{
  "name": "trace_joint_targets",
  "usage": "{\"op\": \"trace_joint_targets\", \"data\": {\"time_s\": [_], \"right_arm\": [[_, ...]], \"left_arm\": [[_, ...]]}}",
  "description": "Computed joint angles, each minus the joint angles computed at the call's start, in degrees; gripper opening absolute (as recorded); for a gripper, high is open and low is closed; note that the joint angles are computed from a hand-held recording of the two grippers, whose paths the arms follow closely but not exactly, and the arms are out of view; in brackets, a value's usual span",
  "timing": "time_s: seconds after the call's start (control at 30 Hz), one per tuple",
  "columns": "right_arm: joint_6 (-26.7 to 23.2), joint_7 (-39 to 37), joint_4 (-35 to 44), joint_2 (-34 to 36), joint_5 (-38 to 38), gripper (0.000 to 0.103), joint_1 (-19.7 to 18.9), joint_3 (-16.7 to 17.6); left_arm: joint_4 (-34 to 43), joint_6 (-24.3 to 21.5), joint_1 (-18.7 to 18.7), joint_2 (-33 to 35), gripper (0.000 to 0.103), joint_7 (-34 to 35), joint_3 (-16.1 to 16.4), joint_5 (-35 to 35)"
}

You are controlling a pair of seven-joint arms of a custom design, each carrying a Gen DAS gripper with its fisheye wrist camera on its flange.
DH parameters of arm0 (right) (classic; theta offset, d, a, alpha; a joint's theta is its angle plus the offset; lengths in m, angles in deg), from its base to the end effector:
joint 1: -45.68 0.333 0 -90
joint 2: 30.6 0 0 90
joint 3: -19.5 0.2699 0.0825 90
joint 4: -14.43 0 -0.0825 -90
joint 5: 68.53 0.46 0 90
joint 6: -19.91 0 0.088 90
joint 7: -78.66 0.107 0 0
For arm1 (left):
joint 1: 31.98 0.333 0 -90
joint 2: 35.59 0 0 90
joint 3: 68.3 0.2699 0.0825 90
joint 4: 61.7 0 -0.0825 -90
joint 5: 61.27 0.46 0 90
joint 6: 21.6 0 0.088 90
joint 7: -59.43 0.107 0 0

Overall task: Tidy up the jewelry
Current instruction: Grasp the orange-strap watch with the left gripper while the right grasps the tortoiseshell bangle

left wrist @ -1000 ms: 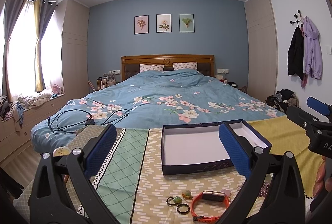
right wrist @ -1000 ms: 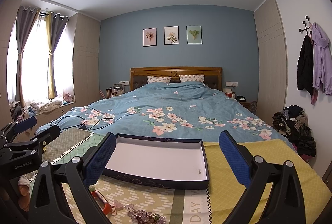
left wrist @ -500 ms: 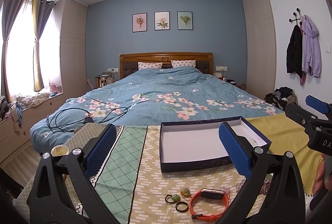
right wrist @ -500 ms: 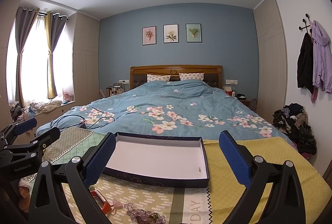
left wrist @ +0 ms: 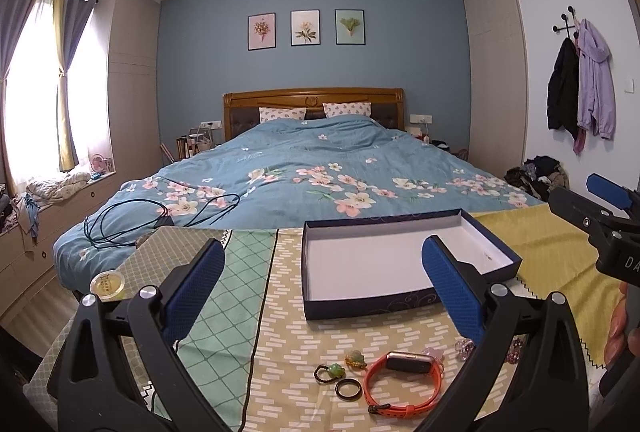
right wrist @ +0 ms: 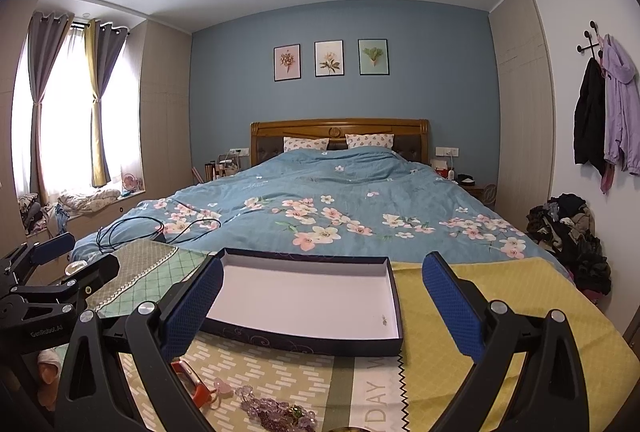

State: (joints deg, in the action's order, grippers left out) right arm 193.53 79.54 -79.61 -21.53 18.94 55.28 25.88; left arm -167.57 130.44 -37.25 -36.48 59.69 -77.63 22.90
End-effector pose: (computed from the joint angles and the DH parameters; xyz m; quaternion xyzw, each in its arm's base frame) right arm 0.6991 0.1169 0.5388 -0.6487 0.4391 -0.3406 0.5200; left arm 0.6471 -0.1974 0.5323 -0.6201 0.5021 -0.3589 0.4843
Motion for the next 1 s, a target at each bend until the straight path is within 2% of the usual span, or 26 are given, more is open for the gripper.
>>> {"op": "trace_joint_targets", "data": {"time_s": [0.1,0.23,0.33,0.43,0.53,0.63,0.77,0.8,0.87,0.93,1.0], "right_arm": [[-1.62,6.88,-0.97,0.01,-6.90,0.096,-0.08,-0.79],[-5.23,23.58,-2.84,0.48,-24.44,0.096,-0.45,-3.01],[-10.31,37.61,-3.27,1.57,-39.82,0.096,-0.90,-5.34],[-16.80,44.68,-2.72,2.60,-47.27,0.096,-2.62,-5.91],[-22.33,46.91,-2.53,2.81,-49.88,0.094,-4.43,-5.50],[-25.64,47.86,-2.31,3.22,-52.53,0.086,-5.08,-5.35],[-29.45,49.64,-1.40,4.07,-56.31,0.064,-5.14,-5.39],[-30.13,49.65,-1.08,4.36,-56.58,0.059,-5.26,-5.31],[-31.31,49.83,-0.62,4.62,-56.97,0.056,-5.43,-5.18],[-31.65,49.86,-0.55,4.76,-57.00,0.055,-5.56,-5.06],[-31.59,49.84,-0.49,4.82,-56.87,0.051,-5.64,-4.95]], "left_arm": [[-0.04,1.30,0.17,0.51,0.097,2.24,0.25,-1.70],[-0.17,4.50,0.57,1.73,0.097,9.79,0.93,-8.54],[-0.54,6.67,0.75,3.01,0.097,19.06,1.33,-16.43],[-1.06,8.65,0.86,4.44,0.096,30.92,1.44,-27.92],[-1.01,8.76,0.60,5.85,0.087,39.68,1.48,-36.15],[-0.93,9.31,0.92,7.06,0.077,50.99,0.93,-46.99],[-1.21,8.56,1.30,7.80,0.059,64.22,-0.26,-60.12],[-1.16,8.04,1.18,7.92,0.056,66.18,-0.37,-62.21],[-1.52,7.56,1.14,7.74,0.039,69.44,-0.53,-66.23],[-1.73,7.33,1.58,7.80,0.037,75.04,-1.21,-72.42],[-1.00,6.58,1.06,8.18,0.031,76.36,-0.97,-73.46]]}}
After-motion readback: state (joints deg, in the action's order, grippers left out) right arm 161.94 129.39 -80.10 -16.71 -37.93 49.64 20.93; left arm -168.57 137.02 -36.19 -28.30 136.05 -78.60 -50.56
